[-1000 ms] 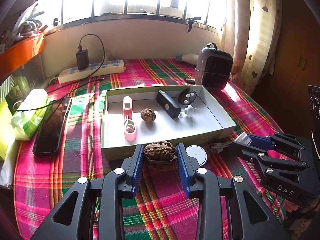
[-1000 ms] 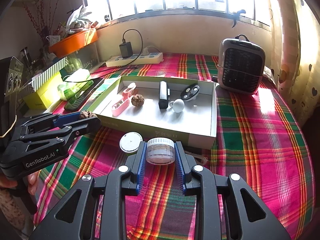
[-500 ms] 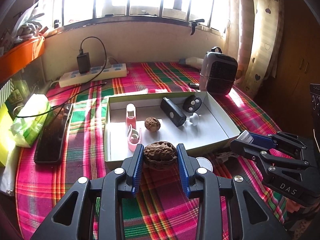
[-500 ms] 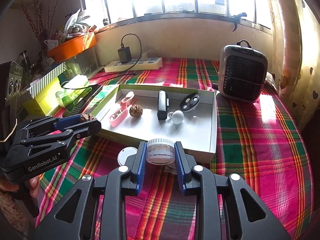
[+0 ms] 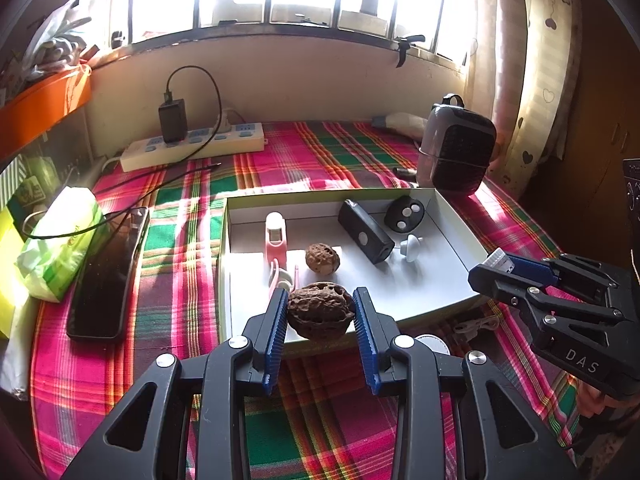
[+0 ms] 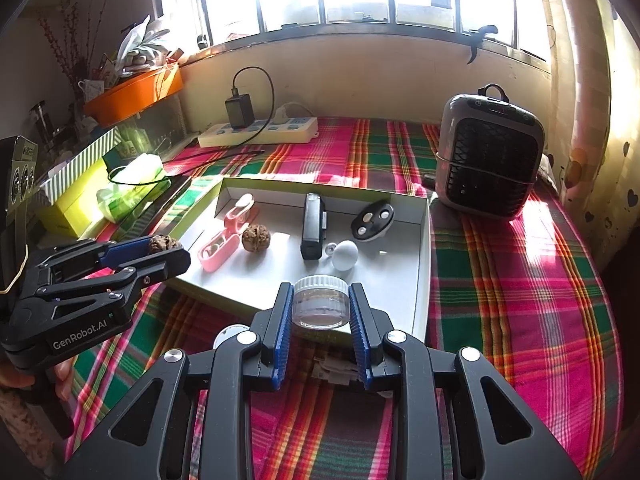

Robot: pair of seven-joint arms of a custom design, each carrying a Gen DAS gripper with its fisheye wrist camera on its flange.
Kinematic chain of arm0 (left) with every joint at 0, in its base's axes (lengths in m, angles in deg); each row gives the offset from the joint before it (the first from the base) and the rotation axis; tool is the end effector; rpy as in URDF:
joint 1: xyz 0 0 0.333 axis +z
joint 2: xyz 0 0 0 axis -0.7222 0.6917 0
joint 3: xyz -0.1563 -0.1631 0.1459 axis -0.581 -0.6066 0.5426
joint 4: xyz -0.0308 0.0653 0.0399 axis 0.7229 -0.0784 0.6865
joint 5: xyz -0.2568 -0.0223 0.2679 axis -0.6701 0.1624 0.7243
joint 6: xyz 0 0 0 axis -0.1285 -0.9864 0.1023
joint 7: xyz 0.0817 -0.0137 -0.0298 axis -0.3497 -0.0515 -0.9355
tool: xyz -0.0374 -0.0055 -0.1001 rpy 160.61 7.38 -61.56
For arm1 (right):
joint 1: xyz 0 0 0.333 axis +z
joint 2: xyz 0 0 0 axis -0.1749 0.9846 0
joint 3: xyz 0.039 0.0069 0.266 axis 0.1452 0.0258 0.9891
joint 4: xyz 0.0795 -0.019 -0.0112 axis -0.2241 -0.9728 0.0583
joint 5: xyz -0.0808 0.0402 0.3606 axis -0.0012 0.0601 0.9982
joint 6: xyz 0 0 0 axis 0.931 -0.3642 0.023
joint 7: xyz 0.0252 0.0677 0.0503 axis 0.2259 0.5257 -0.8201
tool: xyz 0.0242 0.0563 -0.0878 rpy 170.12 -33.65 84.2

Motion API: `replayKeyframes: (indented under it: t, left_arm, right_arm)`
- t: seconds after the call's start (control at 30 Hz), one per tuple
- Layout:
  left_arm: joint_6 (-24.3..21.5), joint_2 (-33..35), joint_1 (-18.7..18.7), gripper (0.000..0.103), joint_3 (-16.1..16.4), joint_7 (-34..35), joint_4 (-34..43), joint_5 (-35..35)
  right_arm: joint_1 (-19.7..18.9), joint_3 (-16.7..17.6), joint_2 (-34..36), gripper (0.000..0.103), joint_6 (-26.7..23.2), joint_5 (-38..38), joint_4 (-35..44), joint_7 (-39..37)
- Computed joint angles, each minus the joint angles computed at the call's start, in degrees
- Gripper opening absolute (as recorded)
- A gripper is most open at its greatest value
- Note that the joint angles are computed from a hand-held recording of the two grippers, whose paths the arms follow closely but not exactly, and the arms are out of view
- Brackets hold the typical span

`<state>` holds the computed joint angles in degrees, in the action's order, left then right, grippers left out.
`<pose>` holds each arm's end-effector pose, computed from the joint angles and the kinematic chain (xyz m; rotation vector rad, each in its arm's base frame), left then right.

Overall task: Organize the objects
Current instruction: 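Carry the walnut with the left gripper while the right carries the jar into the box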

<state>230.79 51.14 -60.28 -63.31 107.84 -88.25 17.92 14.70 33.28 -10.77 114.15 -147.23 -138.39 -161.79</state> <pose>0.4817 -0.1366 0.3845 -1.3358 2.2685 -1.0658 0.4160 0.3201 0.3760 -1.6150 1.8431 -0.7154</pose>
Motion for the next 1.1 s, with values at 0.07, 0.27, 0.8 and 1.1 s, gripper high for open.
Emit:
replayKeyframes:
  t: [0.07,0.27,0.8,1.1]
  left_arm:
    - [0.3,0.7,0.2,0.031,-0.1,-0.7,0.5,0.6]
    - [1.0,2.6,0.8,0.031,-0.7,-2.5,1.9,2.7]
    - [1.5,7.5,3.4,0.031,-3.2,-8.0,5.1,8.9]
    - [1.9,9.2,4.6,0.031,-4.3,-10.9,6.1,12.3]
  right_arm:
    - [-0.2,-0.3,0.5,0.028,-0.3,0.2,0.6,-0.8]
    - [-1.0,-1.6,2.3,0.028,-1.2,1.9,2.5,-3.9]
    - [-1.4,-5.2,8.0,0.028,-1.6,6.9,7.2,-10.7]
    - [-1.1,-6.7,9.8,0.029,-0.4,9.1,8.0,-12.5]
